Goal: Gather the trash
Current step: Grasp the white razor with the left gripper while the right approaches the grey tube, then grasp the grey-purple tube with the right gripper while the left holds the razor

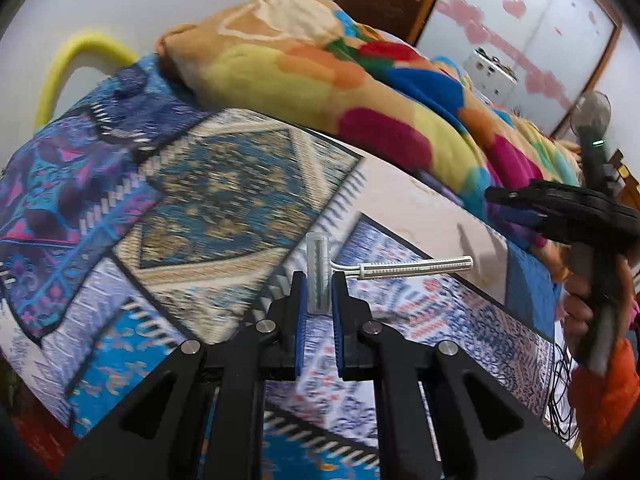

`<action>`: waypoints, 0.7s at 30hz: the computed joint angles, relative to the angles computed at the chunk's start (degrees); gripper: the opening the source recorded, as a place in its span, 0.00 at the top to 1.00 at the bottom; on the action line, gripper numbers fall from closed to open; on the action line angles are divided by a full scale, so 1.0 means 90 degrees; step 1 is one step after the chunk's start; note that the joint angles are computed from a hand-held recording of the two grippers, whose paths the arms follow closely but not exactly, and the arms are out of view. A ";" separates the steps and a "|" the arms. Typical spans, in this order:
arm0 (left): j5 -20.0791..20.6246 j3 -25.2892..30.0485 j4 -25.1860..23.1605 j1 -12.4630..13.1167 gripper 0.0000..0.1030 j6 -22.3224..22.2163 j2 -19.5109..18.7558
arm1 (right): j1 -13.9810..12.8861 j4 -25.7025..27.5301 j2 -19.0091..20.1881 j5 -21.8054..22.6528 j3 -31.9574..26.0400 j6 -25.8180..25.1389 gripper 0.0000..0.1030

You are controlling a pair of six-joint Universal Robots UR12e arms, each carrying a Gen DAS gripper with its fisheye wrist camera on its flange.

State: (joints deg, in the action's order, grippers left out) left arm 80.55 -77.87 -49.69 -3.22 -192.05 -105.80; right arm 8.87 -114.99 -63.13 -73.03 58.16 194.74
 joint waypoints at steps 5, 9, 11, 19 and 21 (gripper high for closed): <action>0.0001 -0.0114 0.0196 0.0112 0.90 -0.0072 0.0040 | -0.0084 0.0513 0.0442 0.0162 -0.0449 0.0380 0.54; -0.0040 -0.0224 0.0311 0.0146 0.90 -0.0020 0.0071 | -0.0116 0.0418 0.0562 0.0275 -0.0525 0.0575 0.54; -0.0051 -0.0266 0.0342 0.0152 0.90 0.0027 0.0081 | -0.0086 0.0354 0.0622 0.0159 -0.0591 0.0598 0.54; -0.0215 -0.0352 0.0457 0.0187 0.90 -0.0007 0.0100 | -0.0018 0.0386 0.0764 0.0008 -0.0770 0.0389 0.86; -0.0215 -0.0363 0.0478 0.0195 0.90 -0.0032 0.0103 | 0.0000 0.0367 0.0731 0.0145 -0.0766 0.0087 0.99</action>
State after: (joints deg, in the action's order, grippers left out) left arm 78.62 -81.13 -45.38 -1.47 -192.34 -104.88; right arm 8.87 -111.69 -56.55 -71.72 51.26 195.53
